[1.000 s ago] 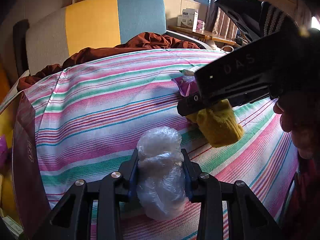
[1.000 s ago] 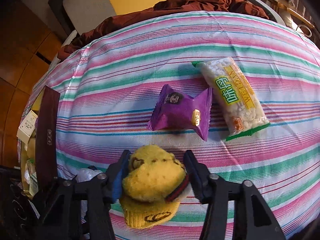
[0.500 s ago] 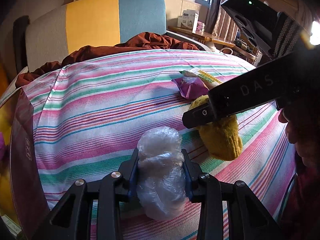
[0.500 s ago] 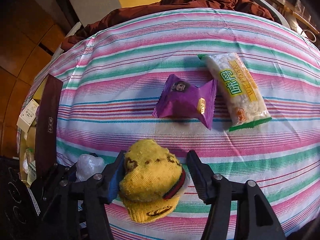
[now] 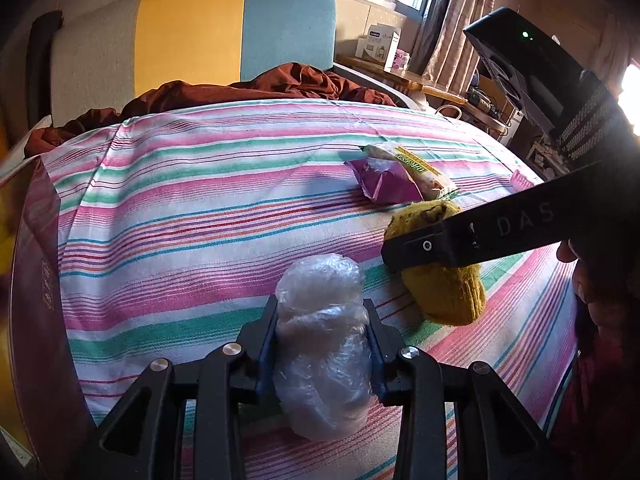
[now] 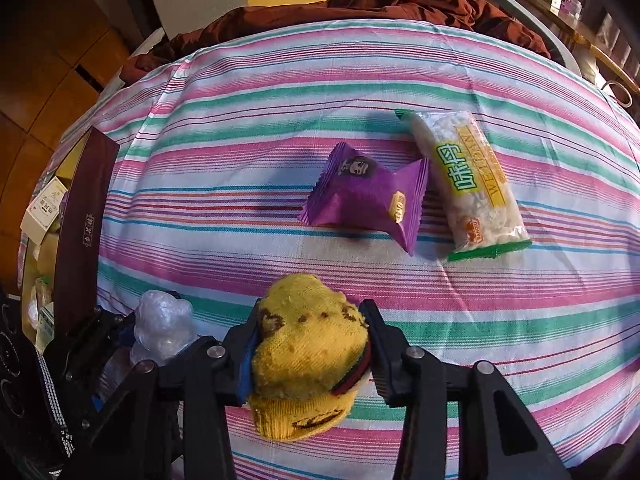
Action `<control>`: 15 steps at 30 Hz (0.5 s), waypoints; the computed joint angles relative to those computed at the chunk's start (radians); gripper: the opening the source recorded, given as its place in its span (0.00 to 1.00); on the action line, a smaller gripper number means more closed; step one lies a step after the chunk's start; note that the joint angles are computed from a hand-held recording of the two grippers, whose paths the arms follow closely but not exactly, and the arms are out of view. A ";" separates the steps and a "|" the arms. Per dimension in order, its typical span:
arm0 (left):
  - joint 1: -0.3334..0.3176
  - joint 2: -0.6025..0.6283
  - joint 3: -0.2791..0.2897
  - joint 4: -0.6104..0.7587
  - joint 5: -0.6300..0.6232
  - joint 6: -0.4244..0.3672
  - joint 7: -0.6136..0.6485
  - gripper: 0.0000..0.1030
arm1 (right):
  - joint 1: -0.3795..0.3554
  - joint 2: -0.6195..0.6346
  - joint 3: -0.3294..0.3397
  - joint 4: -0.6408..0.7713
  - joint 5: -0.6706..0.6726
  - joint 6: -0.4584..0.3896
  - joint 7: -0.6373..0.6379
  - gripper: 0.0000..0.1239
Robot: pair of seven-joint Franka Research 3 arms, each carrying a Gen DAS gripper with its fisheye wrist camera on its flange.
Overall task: Organize objects
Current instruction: 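Carry the plastic bundle into the tray and open the left gripper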
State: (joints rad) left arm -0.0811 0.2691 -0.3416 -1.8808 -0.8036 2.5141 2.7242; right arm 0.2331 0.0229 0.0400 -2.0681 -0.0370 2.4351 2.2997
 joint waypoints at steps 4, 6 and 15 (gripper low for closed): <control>-0.008 -0.007 0.000 -0.011 0.016 0.025 0.000 0.35 | 0.001 0.005 -0.001 0.005 -0.018 -0.007 0.001 0.36; -0.016 -0.013 0.002 -0.018 0.038 0.039 -0.005 0.35 | 0.003 0.008 -0.001 0.009 -0.033 -0.014 0.001 0.36; 0.007 -0.085 0.031 -0.026 0.044 -0.050 -0.047 0.35 | 0.016 0.031 0.000 0.037 -0.096 -0.037 0.017 0.36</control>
